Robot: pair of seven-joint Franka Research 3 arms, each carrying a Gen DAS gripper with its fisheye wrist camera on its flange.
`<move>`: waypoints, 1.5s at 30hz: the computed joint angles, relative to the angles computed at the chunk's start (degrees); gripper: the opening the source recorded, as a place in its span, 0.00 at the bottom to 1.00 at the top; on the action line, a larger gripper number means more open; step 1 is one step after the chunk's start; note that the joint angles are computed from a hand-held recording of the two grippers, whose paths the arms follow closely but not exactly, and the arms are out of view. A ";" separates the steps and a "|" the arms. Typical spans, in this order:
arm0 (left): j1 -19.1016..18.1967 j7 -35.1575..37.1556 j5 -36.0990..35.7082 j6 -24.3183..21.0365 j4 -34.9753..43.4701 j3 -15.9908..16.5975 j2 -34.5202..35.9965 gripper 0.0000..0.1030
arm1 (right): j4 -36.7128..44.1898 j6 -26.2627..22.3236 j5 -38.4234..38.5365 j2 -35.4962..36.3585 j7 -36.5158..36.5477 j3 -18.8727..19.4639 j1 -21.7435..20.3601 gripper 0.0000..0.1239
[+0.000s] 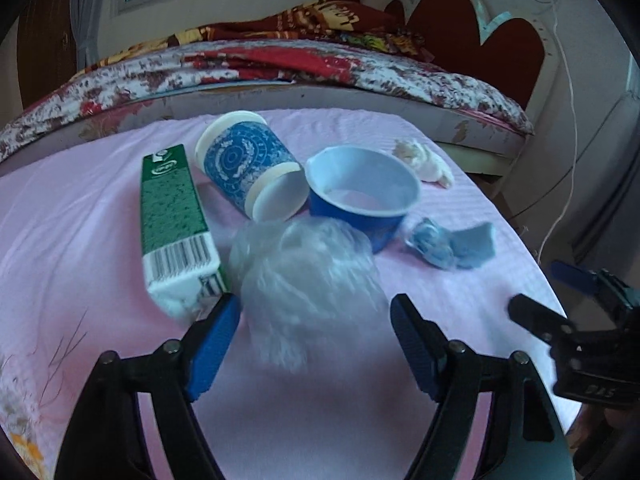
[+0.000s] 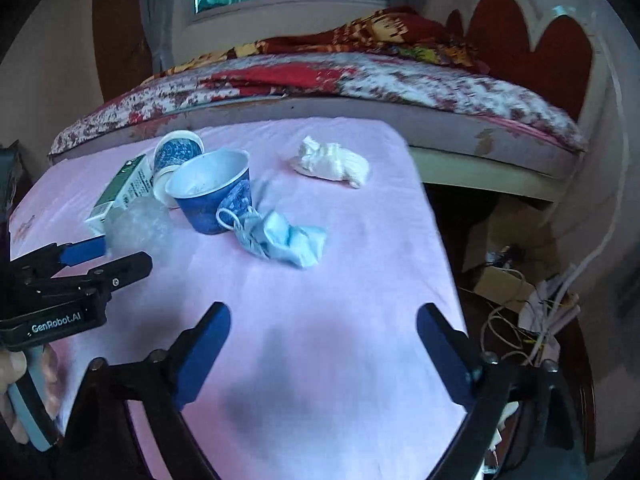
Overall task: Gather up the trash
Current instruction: 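Grasp the clear plastic bag with the left tool while the right tool grasps the light blue cloth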
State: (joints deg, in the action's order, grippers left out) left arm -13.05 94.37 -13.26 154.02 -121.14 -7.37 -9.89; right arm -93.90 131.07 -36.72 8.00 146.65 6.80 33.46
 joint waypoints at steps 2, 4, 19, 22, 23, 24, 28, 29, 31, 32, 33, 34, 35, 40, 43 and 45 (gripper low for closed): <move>0.35 -0.82 1.24 -1.02 1.37 -0.33 1.21 0.76 | 3.13 0.31 1.97 2.99 -2.82 -0.29 -0.54 0.69; 0.63 -1.38 1.83 -1.30 1.94 -0.61 1.83 0.76 | 5.13 0.87 3.19 4.92 -4.49 -1.02 -0.43 0.67; 1.57 -2.20 2.70 -2.79 3.94 -1.55 3.75 0.44 | 11.67 3.79 12.03 10.98 -14.15 -4.79 1.17 0.23; 1.21 -0.14 0.80 -2.43 3.15 -1.37 3.04 0.40 | 9.39 5.60 13.75 9.52 -13.64 -4.64 0.77 0.03; 1.01 0.66 0.01 -1.85 2.45 -1.25 2.45 0.40 | 8.47 6.41 13.96 8.97 -13.28 -4.60 0.67 0.03; 0.82 1.19 -0.56 -1.21 1.89 -1.14 1.99 0.40 | 7.43 6.98 14.02 8.26 -12.95 -4.52 0.65 0.03; 0.48 1.51 -0.17 -0.51 1.15 -0.97 1.41 0.40 | 7.60 5.05 13.77 8.01 -13.81 -4.10 0.94 0.07; 0.47 1.37 0.00 -0.26 1.08 -0.93 1.37 0.40 | 8.10 3.92 12.78 8.13 -13.32 -4.27 1.29 0.26; 0.54 0.86 0.39 -0.12 1.15 -0.84 1.50 0.40 | 9.08 2.26 10.29 8.37 -11.79 -4.71 2.01 0.79; 0.52 0.81 0.20 -0.26 1.23 -0.74 1.60 0.40 | 8.77 2.83 8.06 8.13 -10.99 -5.03 2.41 0.79; 0.55 0.84 0.13 -0.46 1.43 -0.64 1.80 0.40 | 9.97 2.16 7.83 8.79 -11.73 -4.84 2.26 0.79; 0.65 0.64 0.25 -0.42 1.35 -0.66 1.77 0.40 | 10.54 2.29 8.60 9.17 -12.32 -4.60 1.85 0.79; 0.66 0.66 0.09 -0.45 1.40 -0.61 1.83 0.40 | 11.28 2.88 9.89 9.72 -13.23 -4.30 1.31 0.79; 0.85 0.93 -0.30 -1.07 1.96 -0.61 2.38 0.39 | 16.42 2.45 15.87 13.91 -18.18 -3.74 0.18 0.52; 0.88 1.38 -0.60 -0.89 1.76 -0.69 2.20 0.39 | 15.36 5.15 18.79 13.71 -19.89 -3.95 0.21 0.29; 0.76 1.92 -0.92 -0.32 1.14 -0.63 1.68 0.38 | 13.47 6.02 17.42 12.18 -18.01 -4.99 1.42 0.19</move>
State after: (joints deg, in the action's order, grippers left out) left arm -12.29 96.30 -14.18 153.70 -120.00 -8.00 -8.20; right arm -80.43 137.08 -19.30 20.18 128.63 1.80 34.88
